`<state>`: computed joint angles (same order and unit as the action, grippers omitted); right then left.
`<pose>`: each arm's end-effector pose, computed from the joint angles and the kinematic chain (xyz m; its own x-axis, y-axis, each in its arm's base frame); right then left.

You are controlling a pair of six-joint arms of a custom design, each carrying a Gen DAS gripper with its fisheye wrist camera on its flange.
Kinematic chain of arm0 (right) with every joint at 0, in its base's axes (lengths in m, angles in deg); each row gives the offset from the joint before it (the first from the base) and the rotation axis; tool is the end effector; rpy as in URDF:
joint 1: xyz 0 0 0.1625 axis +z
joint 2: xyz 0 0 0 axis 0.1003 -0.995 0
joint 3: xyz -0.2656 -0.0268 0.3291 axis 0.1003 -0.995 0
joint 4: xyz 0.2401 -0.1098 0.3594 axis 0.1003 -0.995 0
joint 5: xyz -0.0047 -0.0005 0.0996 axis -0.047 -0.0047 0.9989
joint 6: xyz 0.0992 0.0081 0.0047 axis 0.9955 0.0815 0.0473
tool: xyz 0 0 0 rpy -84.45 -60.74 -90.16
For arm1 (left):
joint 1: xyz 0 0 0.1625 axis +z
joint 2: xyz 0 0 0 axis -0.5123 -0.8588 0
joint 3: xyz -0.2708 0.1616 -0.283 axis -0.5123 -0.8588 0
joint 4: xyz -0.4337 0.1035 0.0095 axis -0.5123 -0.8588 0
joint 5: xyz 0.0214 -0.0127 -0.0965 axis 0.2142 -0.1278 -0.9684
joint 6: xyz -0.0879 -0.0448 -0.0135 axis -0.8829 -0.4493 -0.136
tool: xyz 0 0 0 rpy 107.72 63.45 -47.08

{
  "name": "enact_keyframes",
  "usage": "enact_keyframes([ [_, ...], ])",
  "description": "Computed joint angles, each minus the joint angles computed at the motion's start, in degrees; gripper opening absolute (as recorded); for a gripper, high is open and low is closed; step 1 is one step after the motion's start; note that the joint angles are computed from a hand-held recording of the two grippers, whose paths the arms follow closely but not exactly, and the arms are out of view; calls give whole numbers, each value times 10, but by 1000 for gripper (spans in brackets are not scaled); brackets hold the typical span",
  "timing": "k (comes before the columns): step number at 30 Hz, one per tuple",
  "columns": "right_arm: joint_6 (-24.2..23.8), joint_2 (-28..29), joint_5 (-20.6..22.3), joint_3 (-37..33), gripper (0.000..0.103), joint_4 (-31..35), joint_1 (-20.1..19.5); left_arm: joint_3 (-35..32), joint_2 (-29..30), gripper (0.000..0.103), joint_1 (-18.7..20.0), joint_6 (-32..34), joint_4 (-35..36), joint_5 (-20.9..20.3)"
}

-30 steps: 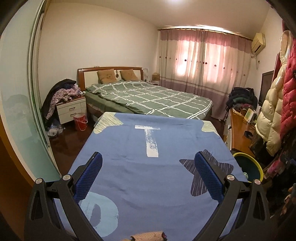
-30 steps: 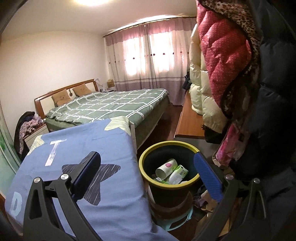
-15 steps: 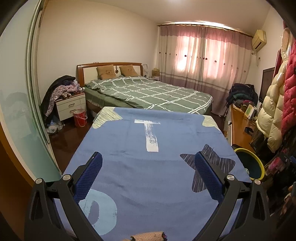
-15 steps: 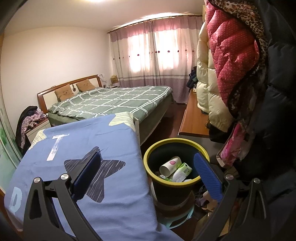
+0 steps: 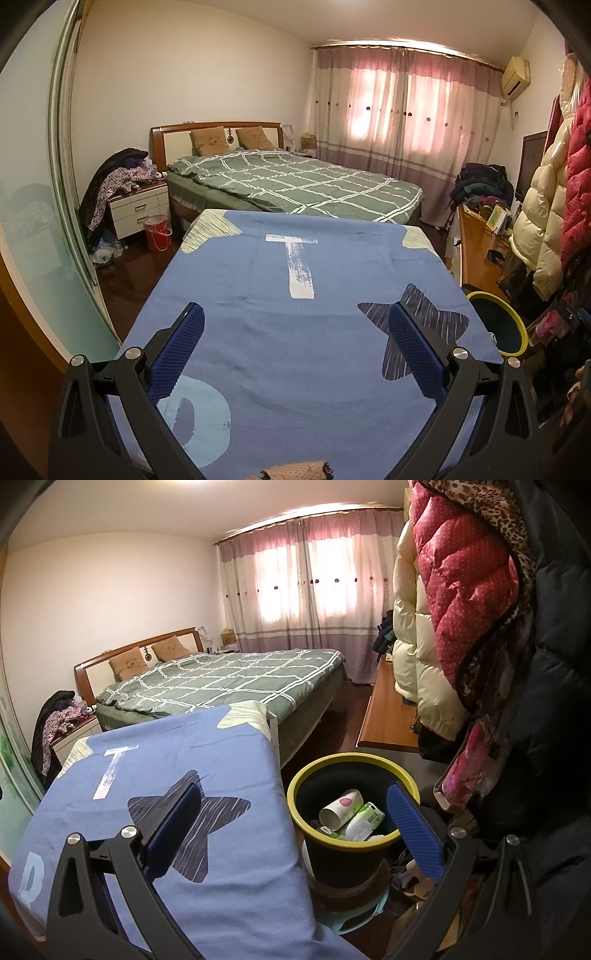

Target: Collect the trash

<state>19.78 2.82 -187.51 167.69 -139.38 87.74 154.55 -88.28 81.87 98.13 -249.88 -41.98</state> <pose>0.1612 -0.6957 0.1891 -0.7269 -0.3177 0.6089 -0.6796 0.4603 -0.5711 -0.1382 -0.5393 0.1785 -0.6372 -0.5583 -0.5312 0.3766 0.3758 -0.8467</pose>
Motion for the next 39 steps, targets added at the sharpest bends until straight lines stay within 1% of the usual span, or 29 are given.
enact_keyframes([
  [2, -1, 1, 0, 0, 96, 1, 0, 4, -1, 98, 2, -16, 12, -4],
  [13, 1, 5, -4, -6, 96, 14, -2, 17, -11, 98, 10, -55, 50, -11],
  [39, 1, 7, -4, -4, 96, 15, -2, 17, -2, 98, 14, -68, 56, -15],
])
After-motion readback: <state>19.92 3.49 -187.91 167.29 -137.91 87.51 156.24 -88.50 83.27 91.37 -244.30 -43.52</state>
